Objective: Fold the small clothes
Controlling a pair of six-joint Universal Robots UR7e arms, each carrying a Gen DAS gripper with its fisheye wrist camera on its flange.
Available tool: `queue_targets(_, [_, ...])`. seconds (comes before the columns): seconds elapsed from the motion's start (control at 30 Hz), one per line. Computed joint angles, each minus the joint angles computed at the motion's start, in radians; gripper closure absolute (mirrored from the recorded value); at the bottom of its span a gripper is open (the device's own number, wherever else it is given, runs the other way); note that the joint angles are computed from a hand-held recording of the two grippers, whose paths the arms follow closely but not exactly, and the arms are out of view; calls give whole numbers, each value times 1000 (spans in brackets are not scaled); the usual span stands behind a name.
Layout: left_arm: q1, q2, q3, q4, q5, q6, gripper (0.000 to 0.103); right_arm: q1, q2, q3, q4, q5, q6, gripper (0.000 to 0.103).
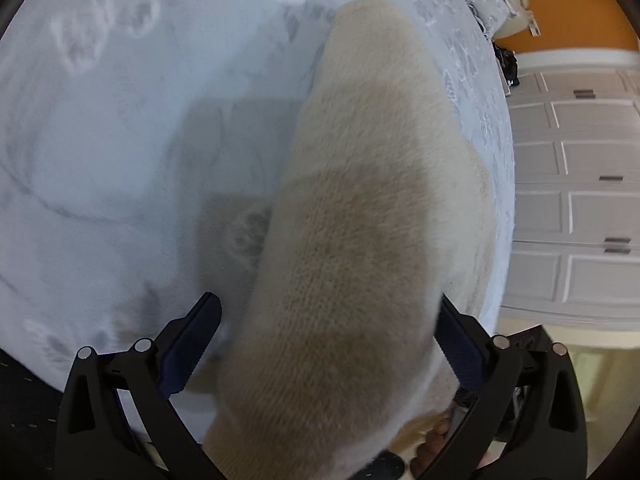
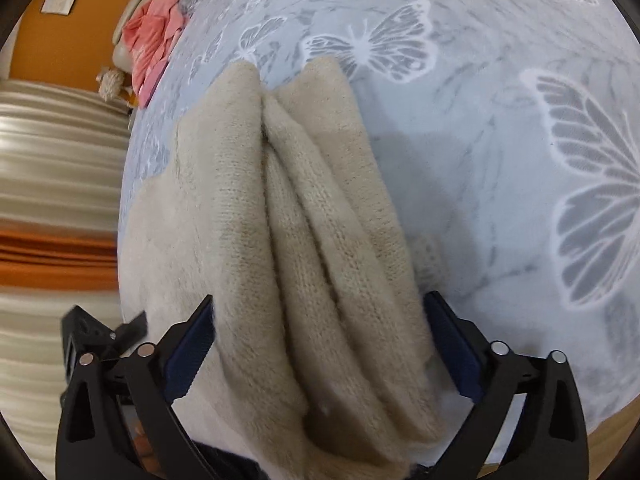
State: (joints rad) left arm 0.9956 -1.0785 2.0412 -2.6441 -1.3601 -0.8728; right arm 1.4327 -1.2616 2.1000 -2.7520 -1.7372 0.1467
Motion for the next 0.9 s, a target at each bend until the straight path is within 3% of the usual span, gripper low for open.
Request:
queue_targets(0.07, [18,12,4,-33,-57,-22,5,7,3,-4,12,-9,-3,6])
queue_targets(0.13, [14,18,-8,-19,-76,-29,8,14,4,-9,21,19,-2,37])
queue_targets(0.23, [-17,6,-20,21,-52,-19,27,18,-29,-4,37,44,14,57])
queue_targets(0.3, [-41,-9,-26,50,-39,-13,42,32,-55,5,25,46,13,60])
queue_targets(0.4, [-81,-33,-27,78,-29,-2,48,70,-97,18,9,31,13,62])
queue_targets(0.9, [-270,-136,43,96,-122,-44,56,140,-438,169,66,-11,54,62])
